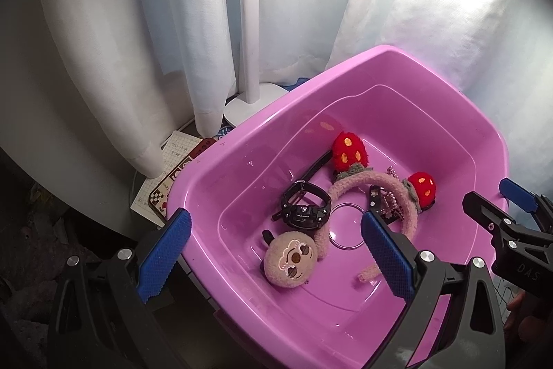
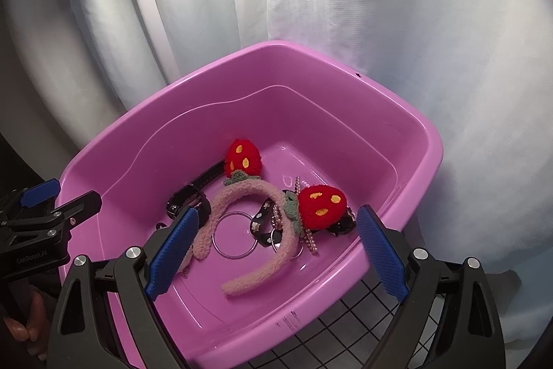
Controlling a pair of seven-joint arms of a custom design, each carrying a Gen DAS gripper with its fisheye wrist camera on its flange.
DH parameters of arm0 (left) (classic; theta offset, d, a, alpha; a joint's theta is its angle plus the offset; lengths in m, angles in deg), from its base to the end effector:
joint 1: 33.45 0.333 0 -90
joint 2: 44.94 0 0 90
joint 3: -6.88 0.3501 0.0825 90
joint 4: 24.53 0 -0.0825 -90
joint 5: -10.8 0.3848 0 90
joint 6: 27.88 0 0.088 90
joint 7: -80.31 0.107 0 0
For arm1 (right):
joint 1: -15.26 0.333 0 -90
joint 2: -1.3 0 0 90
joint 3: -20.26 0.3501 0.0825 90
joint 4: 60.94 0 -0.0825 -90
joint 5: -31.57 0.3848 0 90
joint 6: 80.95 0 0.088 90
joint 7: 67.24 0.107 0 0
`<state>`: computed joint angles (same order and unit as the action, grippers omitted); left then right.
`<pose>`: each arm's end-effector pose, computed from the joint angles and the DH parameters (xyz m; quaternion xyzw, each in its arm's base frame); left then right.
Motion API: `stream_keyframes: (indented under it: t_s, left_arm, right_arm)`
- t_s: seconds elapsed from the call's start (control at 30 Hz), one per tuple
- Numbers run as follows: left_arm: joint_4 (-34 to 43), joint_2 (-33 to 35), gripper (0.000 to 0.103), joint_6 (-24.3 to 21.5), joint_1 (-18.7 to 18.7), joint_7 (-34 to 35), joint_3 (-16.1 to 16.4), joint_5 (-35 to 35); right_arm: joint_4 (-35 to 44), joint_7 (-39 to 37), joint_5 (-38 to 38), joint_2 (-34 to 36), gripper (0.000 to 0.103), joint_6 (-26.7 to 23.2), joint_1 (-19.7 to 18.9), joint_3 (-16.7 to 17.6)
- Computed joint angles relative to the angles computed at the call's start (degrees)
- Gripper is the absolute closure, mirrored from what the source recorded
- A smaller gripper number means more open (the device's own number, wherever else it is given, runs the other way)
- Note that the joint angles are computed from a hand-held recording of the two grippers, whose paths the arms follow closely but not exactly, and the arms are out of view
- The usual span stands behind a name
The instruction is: Organize jewelry
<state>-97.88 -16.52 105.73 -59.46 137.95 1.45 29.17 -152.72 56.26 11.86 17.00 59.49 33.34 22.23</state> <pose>0.6640 -0.3775 0.5612 -0.6350 0.7125 -0.2379 0.1802 0.6568 0.2363 0.5690 -0.6592 0.6842 -0.2184 0.2228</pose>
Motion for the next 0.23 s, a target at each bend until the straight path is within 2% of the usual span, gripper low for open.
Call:
stream_keyframes:
  t_s: [0.23]
  left_arm:
    - [-1.2,-0.7,0.006,0.9,0.2,-0.9,0.1,-0.1]
  right_arm:
    - [0.0,0.3,-0.4,-0.1,0.014,-0.1,0.1,-0.1]
